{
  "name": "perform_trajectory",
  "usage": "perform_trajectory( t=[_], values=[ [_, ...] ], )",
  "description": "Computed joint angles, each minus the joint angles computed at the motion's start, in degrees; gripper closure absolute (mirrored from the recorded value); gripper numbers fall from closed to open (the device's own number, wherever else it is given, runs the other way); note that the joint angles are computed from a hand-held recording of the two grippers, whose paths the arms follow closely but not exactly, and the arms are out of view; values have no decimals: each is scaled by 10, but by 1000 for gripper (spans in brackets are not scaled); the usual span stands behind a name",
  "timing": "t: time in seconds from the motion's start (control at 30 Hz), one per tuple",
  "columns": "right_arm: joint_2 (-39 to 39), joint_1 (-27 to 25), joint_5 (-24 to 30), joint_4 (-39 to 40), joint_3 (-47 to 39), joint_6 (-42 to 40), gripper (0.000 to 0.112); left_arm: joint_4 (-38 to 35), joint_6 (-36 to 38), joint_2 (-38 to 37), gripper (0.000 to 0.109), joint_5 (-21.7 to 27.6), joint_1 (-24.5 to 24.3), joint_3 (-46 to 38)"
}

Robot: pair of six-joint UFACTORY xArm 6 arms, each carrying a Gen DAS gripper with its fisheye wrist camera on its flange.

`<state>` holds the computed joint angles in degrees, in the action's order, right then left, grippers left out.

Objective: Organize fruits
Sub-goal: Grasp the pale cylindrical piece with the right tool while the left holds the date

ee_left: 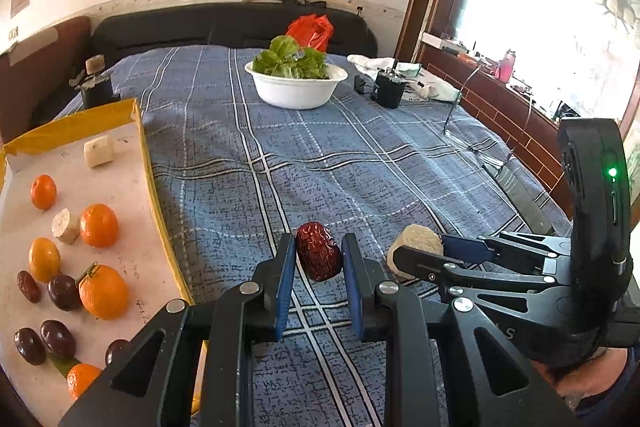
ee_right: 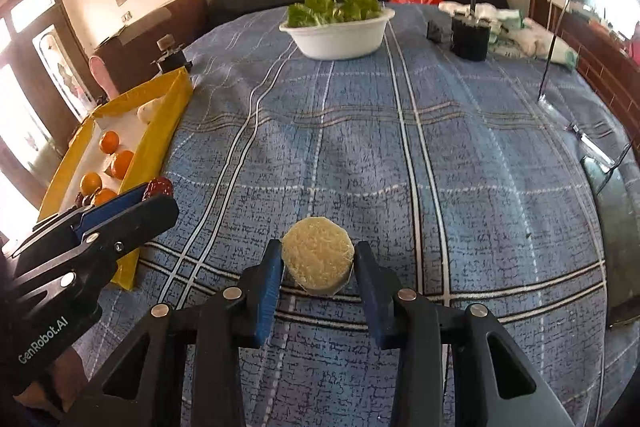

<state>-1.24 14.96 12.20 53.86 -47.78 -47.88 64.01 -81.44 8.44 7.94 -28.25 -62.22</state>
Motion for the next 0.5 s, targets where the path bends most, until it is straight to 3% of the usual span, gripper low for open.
perform_trajectory(
  t=[0.2, 0.5],
  values=[
    [-26, 12, -8, 173, -3, -151, 72, 32, -28, 0, 86, 28, -8, -5],
    [-37, 18, -9, 207, 0, -184, 72, 77, -62, -3, 86, 71, -22, -10]
  ],
)
